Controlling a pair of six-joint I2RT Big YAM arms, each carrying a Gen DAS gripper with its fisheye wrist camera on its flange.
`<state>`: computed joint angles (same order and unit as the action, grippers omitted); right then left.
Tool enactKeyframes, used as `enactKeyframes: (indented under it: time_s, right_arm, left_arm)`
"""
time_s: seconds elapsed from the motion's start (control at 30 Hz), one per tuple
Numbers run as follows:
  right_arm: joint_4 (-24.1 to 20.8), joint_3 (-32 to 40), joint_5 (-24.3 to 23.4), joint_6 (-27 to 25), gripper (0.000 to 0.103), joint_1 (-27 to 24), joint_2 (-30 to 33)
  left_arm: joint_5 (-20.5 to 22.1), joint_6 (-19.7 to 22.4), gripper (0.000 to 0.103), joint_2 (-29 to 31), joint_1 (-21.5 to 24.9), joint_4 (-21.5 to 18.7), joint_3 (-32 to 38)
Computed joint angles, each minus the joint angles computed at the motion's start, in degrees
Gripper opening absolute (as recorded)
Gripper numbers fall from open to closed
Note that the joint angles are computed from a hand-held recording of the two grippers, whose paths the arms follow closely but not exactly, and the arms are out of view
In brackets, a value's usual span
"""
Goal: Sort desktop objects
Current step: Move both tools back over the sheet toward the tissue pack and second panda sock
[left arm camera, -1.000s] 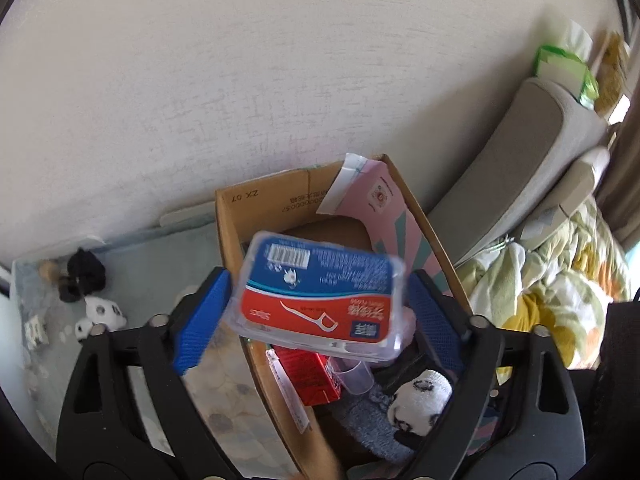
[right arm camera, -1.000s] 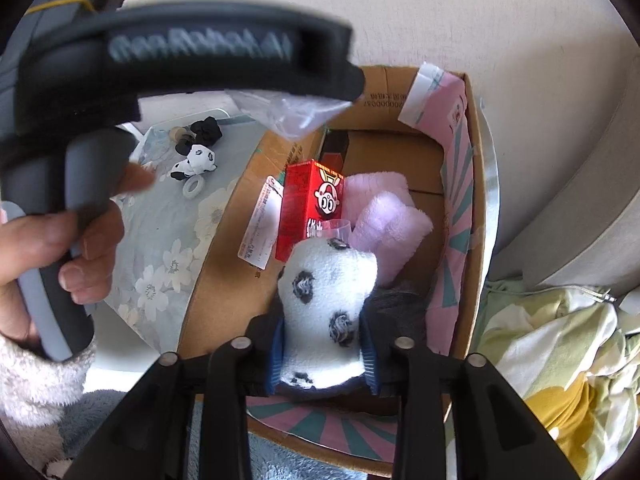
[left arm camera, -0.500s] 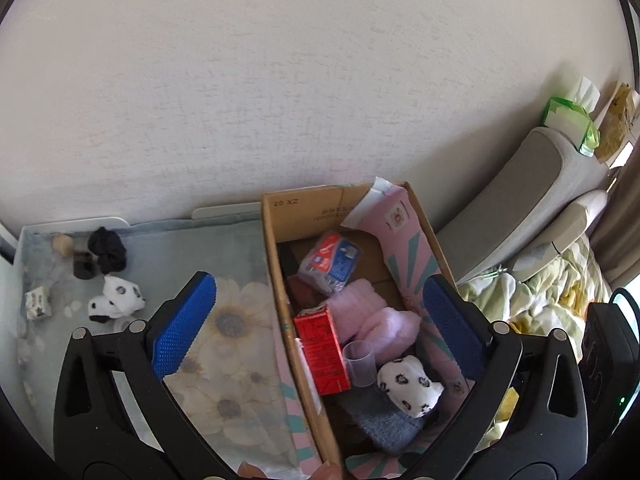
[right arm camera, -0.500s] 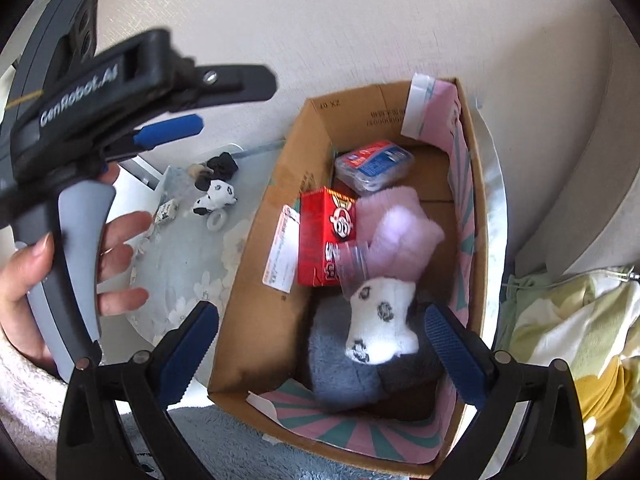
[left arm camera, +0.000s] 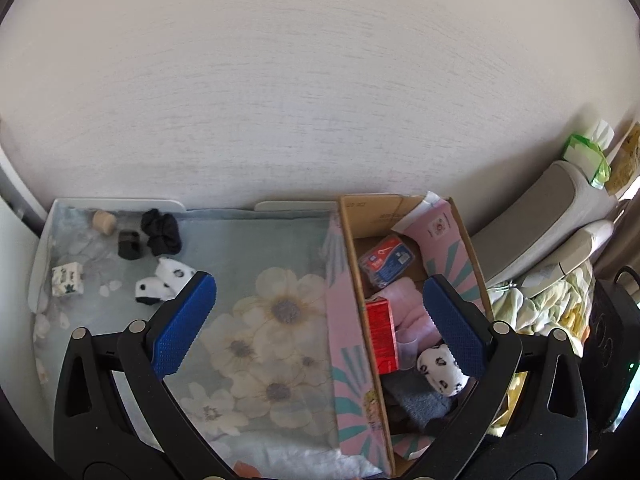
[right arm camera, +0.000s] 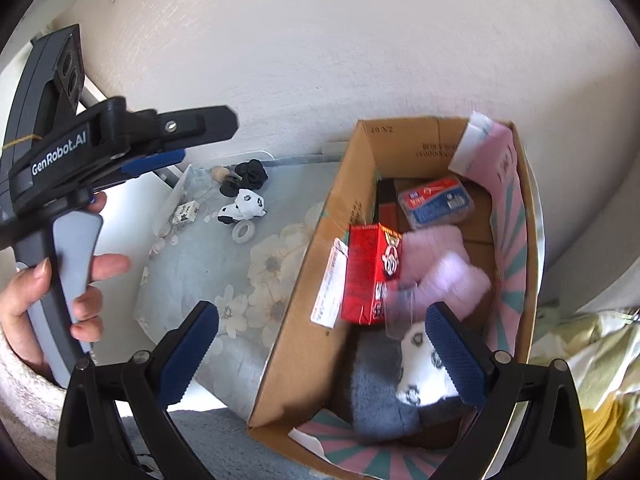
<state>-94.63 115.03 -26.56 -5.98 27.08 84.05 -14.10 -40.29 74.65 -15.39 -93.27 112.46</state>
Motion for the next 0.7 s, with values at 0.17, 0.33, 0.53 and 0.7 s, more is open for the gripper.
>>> enactKeyframes:
  time_s: [0.17, 0.33, 0.53, 0.7]
  right_arm:
    - [0.6, 4.3, 4.5, 1.1, 0.103, 2.9, 1.5]
    - [2.0, 7.2, 7.7, 1.6, 0.103, 6.1, 3.1]
    - [3.4, 10.4, 10.1, 3.9, 0.103, 10.9, 5.4]
    - [4.8, 13.8, 13.6, 3.7, 0.103, 15.6, 8.2]
  left_arm:
    - [-3.5, 0.8, 0.103, -4.6, 2.7, 0.5, -2.2]
    - [-6.1, 2.3, 0.103, -7.9, 8.1, -2.6, -3.2]
    - [-2.4, 5.7, 0.103, -14.4, 20.3, -2.7, -8.6]
    - [-0.5, 10.9, 0.103, -18.7, 30.8, -2.5, -12.4]
